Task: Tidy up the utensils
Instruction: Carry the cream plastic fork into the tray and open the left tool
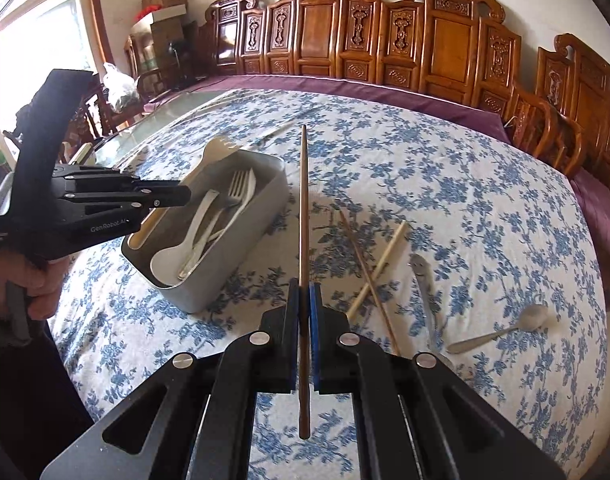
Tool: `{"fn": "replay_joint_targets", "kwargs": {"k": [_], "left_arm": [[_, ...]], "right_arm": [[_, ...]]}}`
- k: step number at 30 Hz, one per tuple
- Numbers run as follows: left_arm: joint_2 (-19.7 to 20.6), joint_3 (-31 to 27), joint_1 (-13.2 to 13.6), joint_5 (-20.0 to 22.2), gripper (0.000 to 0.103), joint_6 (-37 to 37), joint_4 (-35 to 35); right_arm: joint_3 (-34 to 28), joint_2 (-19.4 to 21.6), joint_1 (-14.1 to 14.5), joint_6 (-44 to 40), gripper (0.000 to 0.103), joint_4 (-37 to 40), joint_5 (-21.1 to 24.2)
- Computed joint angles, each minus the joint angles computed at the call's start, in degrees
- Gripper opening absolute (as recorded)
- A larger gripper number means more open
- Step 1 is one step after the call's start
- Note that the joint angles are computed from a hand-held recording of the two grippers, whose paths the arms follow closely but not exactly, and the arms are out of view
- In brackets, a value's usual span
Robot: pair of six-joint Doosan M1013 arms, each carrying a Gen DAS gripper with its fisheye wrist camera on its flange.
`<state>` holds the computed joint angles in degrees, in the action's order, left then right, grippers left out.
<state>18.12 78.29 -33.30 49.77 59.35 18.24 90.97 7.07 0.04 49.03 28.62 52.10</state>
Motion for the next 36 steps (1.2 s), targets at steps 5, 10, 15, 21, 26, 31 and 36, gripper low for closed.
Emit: {"fn": "replay_joint_targets", "kwargs": {"k": [5,10,15,21,26,31,36], "left_arm": [[-0.3,1.5,1.5,-1.0,0.007,-1.0,-2.1],[-0.2,2.3,2.8,-1.7,0.007,-1.5,-4.5],[0.1,2.6,3.4,-2.4,0.007,-1.1,-5.9],[0.3,2.5,3.6,-2.2,0.010,-1.1,-5.7],[-0.5,3.0,3.6,-3.1,0.022,-2.4,-4.0],[-1.6,3.8,3.4,-3.2,0.026,-5.4,0.6],[-2.6,4.6,4.0,-3.6,0.034,-7.4,3.1]], "right_arm": [[-0.1,0.3,1.0,0.2,0.006,0.2,0.1],[-0.3,0.6,1.9,0.5,0.006,0.7,0.3],[-0.7,1.0,2.7,0.8,0.006,1.3,0.5],[-1.4,1.6,3.5,1.8,0.006,2.3,0.8],[-2.1,2.0,4.3,2.5,0.006,2.8,1.2],[-2.9,2.5,5.1,3.4,0.006,4.6,1.6],[-3.8,3.4,6.4,4.7,0.006,5.2,1.8]]}}
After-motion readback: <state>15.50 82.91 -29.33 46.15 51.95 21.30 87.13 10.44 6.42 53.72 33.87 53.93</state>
